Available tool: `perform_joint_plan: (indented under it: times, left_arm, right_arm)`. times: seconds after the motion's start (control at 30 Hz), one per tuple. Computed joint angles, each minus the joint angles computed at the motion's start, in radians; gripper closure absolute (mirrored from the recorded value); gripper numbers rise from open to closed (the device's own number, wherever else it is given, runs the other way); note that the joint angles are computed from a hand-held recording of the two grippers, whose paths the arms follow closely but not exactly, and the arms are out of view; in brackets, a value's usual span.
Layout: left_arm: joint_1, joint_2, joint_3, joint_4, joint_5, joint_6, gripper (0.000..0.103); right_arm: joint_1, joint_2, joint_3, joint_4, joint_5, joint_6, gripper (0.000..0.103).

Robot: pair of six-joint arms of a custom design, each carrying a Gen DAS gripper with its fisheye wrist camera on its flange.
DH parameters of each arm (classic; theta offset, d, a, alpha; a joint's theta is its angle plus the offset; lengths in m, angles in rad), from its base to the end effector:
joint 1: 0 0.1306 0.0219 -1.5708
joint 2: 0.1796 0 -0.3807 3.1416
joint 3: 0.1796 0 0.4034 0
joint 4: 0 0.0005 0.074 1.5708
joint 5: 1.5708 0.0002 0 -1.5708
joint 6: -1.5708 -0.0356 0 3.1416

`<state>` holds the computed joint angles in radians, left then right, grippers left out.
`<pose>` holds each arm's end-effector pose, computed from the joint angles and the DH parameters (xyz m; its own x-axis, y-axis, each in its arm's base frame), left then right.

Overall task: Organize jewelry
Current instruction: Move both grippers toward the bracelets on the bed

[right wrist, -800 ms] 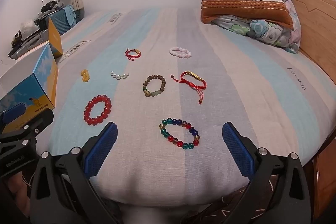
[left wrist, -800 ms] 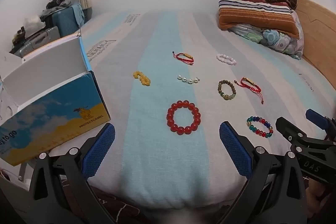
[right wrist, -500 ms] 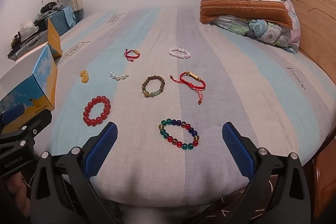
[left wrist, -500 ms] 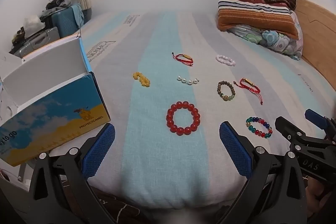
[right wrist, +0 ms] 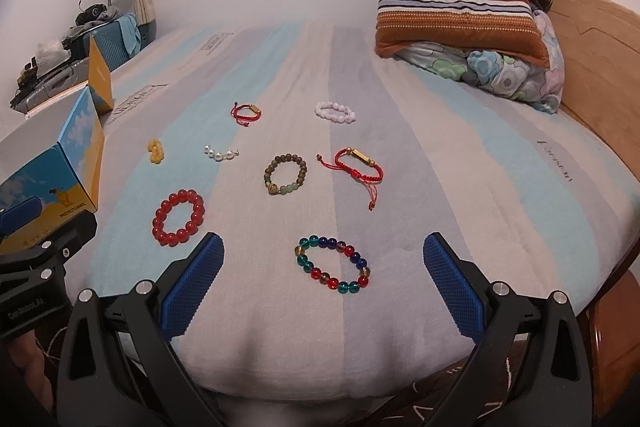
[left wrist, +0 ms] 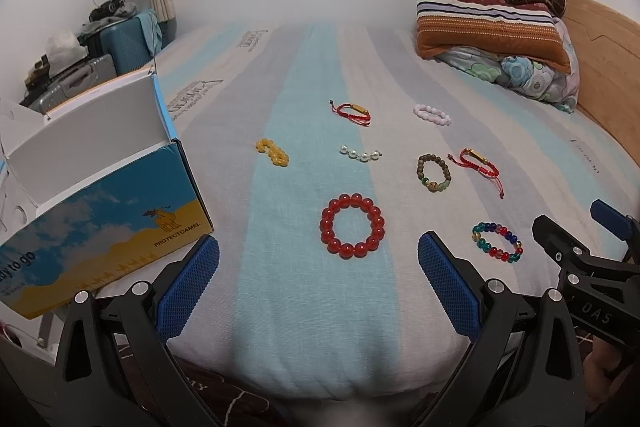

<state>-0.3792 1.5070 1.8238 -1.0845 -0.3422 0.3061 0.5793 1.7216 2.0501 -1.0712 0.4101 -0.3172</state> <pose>0.4933 -0.1842 0.5596 -0.6527 -0.0455 -0.7563 -0.0757 0.9971 0.0054 0.5149 0.3193 0.5486 -0.6176 -0.0622 -0.7840 -0.0669 0.9974 -0.0264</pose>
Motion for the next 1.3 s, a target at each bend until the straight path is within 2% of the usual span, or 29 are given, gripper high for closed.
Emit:
perform_joint_plan:
  times: [0.2, 0.3, 0.9, 1.1, 1.13, 1.3]
  left_arm:
    - [-0.001, 0.003, 0.001, -0.003, -0.006, -0.002, 0.006]
    - [0.001, -0.004, -0.013, 0.018, 0.001, 0.001, 0.006]
    - [0.0, 0.003, 0.004, -0.016, 0.008, -0.017, 0.006]
    - [0.0, -0.005, -0.011, 0.015, 0.008, -0.021, 0.006]
    - [-0.003, -0.009, -0.02, 0.039, -0.003, -0.028, 0.006]
    - [-0.004, 0.027, 0.043, 0.022, -0.008, -0.059, 0.006]
  right_arm:
    - [0.0, -0.003, -0.002, 0.002, 0.001, 0.003, 0.007]
    - [0.001, -0.002, 0.001, 0.001, 0.0, 0.004, 0.007]
    - [0.0, -0.006, -0.004, 0.003, -0.001, -0.001, 0.007]
    - [0.0, -0.008, -0.006, 0.005, -0.002, -0.001, 0.007]
    - [0.0, -0.007, -0.005, 0.004, -0.003, 0.0, 0.007]
    - [-0.008, 0.011, 0.049, -0.018, -0.011, 0.011, 0.007]
